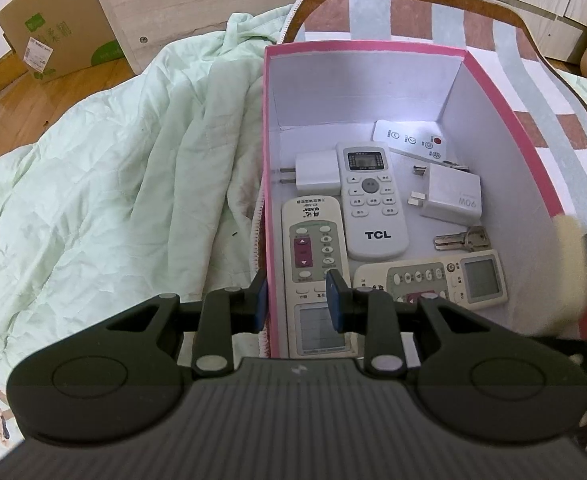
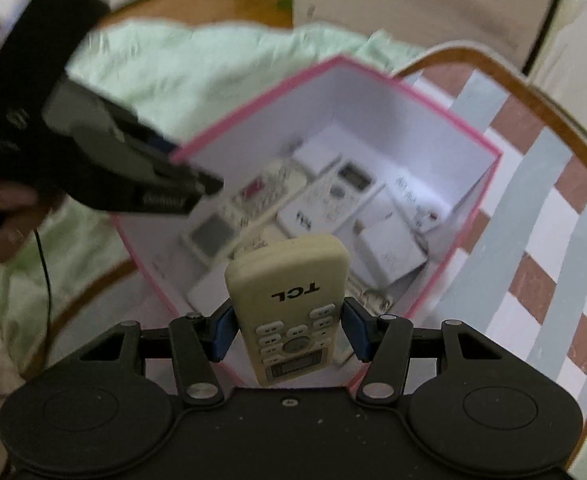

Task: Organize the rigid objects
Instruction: 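Lower the beige TCL remote into the pink box and release it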

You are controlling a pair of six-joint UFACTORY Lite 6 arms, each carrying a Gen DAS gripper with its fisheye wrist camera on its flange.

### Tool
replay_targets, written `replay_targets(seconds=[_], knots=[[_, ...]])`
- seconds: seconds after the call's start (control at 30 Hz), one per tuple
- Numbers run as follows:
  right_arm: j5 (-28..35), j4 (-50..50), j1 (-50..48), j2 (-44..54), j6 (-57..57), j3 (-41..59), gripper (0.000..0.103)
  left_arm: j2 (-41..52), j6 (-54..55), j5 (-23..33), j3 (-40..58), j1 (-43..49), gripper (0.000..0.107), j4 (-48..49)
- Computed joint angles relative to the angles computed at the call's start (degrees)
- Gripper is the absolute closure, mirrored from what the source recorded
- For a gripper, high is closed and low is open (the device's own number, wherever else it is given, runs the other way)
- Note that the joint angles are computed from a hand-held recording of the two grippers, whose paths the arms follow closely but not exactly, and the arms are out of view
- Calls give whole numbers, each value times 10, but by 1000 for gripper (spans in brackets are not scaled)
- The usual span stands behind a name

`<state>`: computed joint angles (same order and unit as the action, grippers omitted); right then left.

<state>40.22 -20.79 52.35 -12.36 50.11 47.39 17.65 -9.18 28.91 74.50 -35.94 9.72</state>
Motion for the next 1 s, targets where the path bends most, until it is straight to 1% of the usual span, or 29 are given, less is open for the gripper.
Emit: replay_targets(seconds=[0.13,0.27,0.5,0.67,0.73,0.8,0.93,1.0], knots=[[-7,77,-46,79,-74,44,43,-1,1,0,-1,1,80,-2],[-29,127,-74,112,-121,49,43,1,26,-5,-2,8,80,-21],[-18,94,-79,159,-82,81,44,-1,51,-6,-5,16,80,-49],[9,52,-72,184,-32,102,47,9,89,2,5,31,80,-96],[7,54,-77,186,-32,103,50,7,91,2,3,31,80,-100],[-3,47,-82,186,-20,99,51,8,89,3,3,31,80,-97],[-5,-5,-78,175,41,87,49,4,79,2,0,27,80,-86],[-18,-23,-81,152,70,67,49,6,78,3,2,27,80,-85]])
